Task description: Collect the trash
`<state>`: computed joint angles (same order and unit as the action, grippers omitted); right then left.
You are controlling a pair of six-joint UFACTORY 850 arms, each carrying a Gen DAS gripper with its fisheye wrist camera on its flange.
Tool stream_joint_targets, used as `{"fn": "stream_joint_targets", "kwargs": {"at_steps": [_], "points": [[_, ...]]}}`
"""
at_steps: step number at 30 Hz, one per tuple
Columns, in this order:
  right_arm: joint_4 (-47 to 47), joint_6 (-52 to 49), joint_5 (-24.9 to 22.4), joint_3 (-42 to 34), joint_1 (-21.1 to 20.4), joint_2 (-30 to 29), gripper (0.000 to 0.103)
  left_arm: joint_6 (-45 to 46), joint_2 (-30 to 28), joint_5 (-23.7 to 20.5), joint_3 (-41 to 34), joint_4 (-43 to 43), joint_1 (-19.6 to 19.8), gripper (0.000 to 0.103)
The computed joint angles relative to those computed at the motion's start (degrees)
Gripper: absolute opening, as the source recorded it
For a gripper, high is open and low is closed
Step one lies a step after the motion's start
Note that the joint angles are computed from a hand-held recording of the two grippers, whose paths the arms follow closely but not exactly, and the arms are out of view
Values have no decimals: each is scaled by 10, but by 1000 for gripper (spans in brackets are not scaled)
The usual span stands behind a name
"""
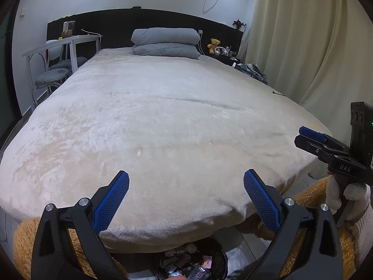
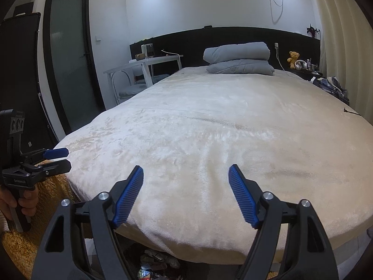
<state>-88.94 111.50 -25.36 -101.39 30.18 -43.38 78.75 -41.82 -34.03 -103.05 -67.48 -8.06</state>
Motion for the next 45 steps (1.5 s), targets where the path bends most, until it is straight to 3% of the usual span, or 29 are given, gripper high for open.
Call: {"fn": "stream_joint_targets", "kwargs": {"at_steps": [17, 18, 45], "points": [[55, -26, 9, -22, -11, -21, 85, 36, 8, 12, 19, -38, 0, 97], [39, -11, 11, -18, -11, -19, 100, 33, 8, 13, 18, -36, 0, 97], [27, -3, 6, -21, -11, -23, 98, 40, 12, 26, 27, -39, -5, 97]]}}
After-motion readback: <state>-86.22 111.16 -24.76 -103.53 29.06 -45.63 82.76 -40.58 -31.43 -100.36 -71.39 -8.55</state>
